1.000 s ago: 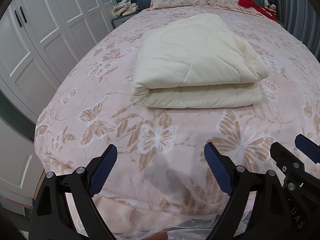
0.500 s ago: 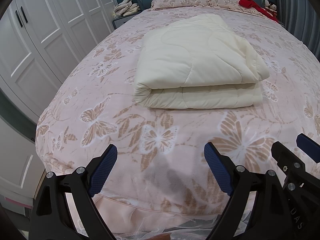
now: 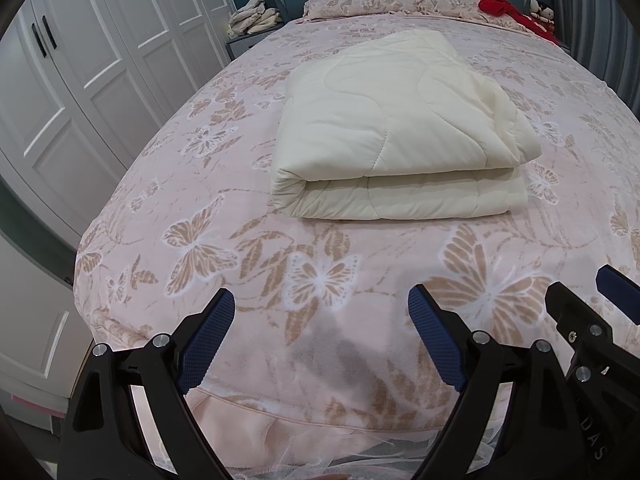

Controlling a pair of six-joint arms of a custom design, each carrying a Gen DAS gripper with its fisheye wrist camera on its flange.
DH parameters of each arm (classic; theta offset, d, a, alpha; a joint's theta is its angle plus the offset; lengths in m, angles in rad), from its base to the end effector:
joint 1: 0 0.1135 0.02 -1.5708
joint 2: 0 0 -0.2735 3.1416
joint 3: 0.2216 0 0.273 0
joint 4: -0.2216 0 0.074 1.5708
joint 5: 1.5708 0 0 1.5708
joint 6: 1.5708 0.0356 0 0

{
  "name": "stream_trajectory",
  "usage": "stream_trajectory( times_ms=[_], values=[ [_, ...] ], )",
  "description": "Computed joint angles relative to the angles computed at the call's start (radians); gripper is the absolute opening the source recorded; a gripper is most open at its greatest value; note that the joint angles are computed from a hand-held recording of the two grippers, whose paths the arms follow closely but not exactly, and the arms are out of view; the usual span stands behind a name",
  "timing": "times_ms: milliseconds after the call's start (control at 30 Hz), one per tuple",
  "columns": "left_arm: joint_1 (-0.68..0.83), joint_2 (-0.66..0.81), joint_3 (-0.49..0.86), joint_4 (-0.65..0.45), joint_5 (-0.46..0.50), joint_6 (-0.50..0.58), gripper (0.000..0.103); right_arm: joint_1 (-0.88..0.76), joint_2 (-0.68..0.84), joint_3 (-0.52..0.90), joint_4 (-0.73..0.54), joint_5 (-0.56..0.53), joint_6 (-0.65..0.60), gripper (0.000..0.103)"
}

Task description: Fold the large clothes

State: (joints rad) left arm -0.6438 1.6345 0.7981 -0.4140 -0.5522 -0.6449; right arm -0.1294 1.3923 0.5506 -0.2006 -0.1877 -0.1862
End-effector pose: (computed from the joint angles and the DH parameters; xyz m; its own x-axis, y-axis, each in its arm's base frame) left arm 0.2458 -0.1611 0.1300 -0.8344 -0.0137 -0.5510 -0.1535 0.9659 0.2086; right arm 0.2473 -0.0255 0.1299 -0.8477 -0.0731 -0.5254 -0.1256 0.9899 0.0650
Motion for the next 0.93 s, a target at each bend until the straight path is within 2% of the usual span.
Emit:
stream_trajectory(
  times_ms=[933],
  values=[
    [-0.009, 0.018, 0.008, 0.012, 0.006, 0.015, 0.075, -0.004, 0.009, 0.006, -0.001, 0.004, -0.001, 0.052]
  ],
)
